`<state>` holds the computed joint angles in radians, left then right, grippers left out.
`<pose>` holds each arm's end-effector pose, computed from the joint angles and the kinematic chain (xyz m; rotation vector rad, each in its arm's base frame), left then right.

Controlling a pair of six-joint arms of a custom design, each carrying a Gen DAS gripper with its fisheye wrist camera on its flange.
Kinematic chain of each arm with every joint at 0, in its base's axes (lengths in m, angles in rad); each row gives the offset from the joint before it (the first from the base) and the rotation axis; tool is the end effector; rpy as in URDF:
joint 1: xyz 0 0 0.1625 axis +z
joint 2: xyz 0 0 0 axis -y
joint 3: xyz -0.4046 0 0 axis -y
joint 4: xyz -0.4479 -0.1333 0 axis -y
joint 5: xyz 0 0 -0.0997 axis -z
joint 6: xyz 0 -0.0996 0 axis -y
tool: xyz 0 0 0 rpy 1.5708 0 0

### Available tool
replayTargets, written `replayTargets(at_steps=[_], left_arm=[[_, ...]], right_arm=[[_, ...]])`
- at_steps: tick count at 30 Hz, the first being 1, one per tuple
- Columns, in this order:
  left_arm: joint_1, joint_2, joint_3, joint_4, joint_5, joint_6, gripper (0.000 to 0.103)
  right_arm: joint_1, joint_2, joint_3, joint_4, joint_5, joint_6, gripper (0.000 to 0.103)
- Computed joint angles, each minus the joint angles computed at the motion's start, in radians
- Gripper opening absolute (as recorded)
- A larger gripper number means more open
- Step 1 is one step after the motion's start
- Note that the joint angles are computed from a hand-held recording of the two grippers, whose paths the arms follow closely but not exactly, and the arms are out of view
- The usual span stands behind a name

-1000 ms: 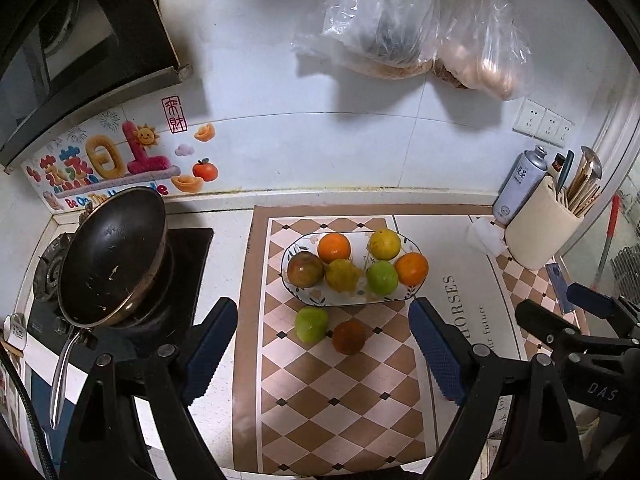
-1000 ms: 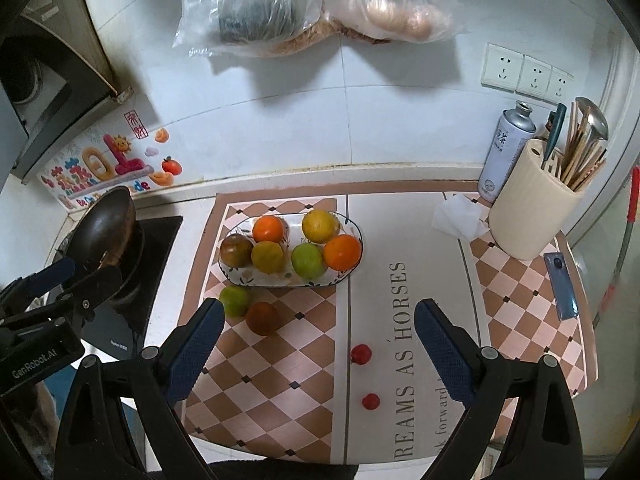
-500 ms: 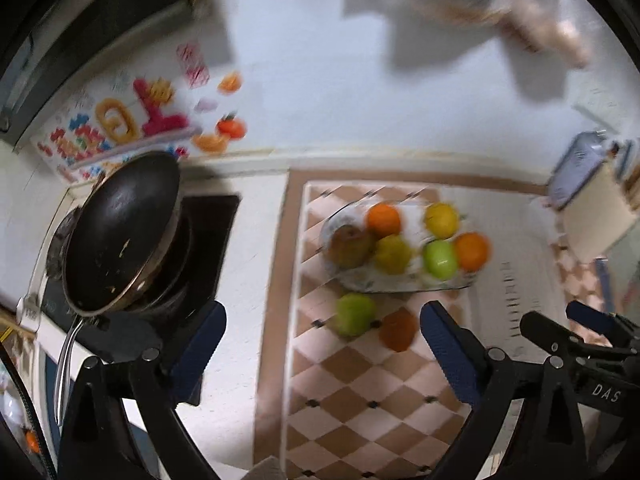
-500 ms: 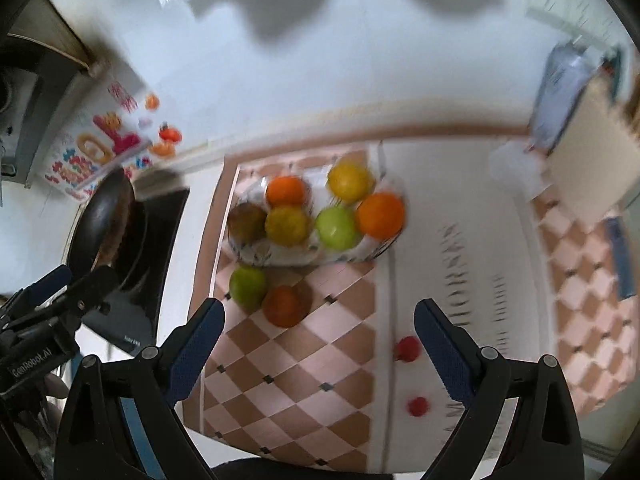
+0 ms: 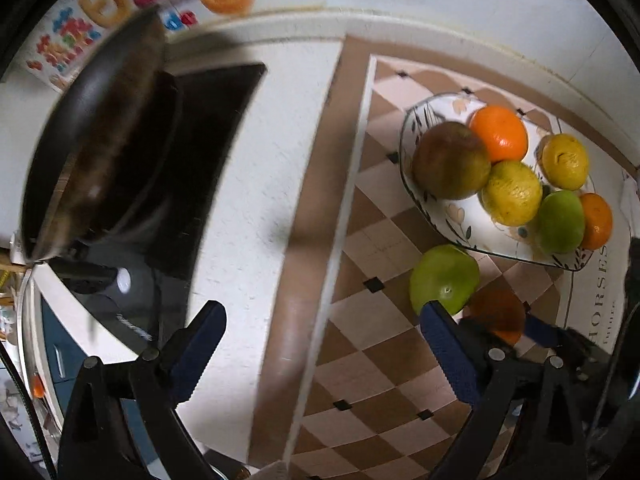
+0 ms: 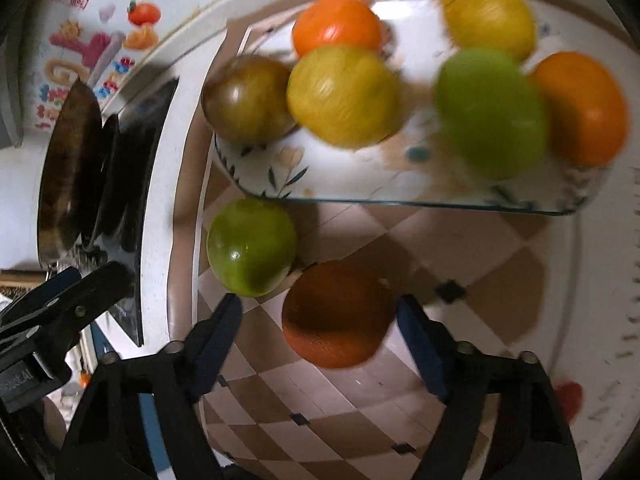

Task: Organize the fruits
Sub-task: 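Grasp a dark red apple with the right tool while the left tool grasps a green apple, then lower the dark red apple and green apple onto the plate and open both tools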

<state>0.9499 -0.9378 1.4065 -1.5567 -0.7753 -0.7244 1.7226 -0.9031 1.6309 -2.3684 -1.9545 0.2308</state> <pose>-0.2380 -0.6841 0.1784 0.1151 2.2410 -0.1545 0.1994 -0.6684 0.0971 -0.1282 -2.7685 0.1974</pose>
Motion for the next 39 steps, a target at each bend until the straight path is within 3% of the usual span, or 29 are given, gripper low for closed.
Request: replayTargets(at_steps=[1,2,9,12,14,15,16,19,26,31,35,39], left_arm=[[0.005,0.011,-0.010,-0.003,-0.015,0.007,0.099],[0.010,0.024,-0.019,-0.006,-0.028,0.016,0.099],[0.030,0.119,-0.084,-0.056,-0.137,0.129,0.099],[0.028,0.156,-0.096,-0.078,-0.151,0.192,0.098],[0.023,0.171,-0.094,-0.092,-0.145,0.222,0.085],[0.021,0.180,-0.094,-0.101,-0.151,0.242,0.065],[0.015,0.189,-0.097,-0.085,-0.135,0.241,0.055],[-0.002,0.186,-0.071,-0.092,-0.087,0.260,0.053],[-0.007,0.118,0.011,-0.111,-0.163,0.216,0.053],[-0.013,0.087,0.035,-0.120,-0.200,0.194,0.053],[-0.028,0.063,0.009,-0.134,-0.226,0.212,0.053],[-0.028,0.074,-0.096,-0.159,-0.260,0.247,0.053]], right_arm=[[-0.001,0.007,-0.001,0.000,-0.007,-0.008,0.063],[-0.003,0.006,0.001,0.000,-0.013,-0.016,0.059],[-0.017,-0.093,0.080,0.023,-0.075,-0.025,0.059],[-0.024,-0.136,0.107,0.037,-0.098,-0.020,0.059],[-0.033,-0.156,0.119,0.042,-0.102,-0.017,0.059],[-0.037,-0.162,0.124,0.040,-0.100,-0.015,0.059],[-0.046,-0.165,0.126,0.042,-0.090,-0.007,0.059],[-0.063,-0.180,0.141,0.039,-0.065,0.012,0.060],[-0.073,-0.180,0.154,0.023,-0.040,0.013,0.060],[-0.060,-0.181,0.158,0.018,-0.064,0.000,0.059],[-0.042,-0.194,0.142,-0.009,-0.031,-0.007,0.059],[-0.020,-0.195,0.068,-0.040,0.002,-0.028,0.059]])
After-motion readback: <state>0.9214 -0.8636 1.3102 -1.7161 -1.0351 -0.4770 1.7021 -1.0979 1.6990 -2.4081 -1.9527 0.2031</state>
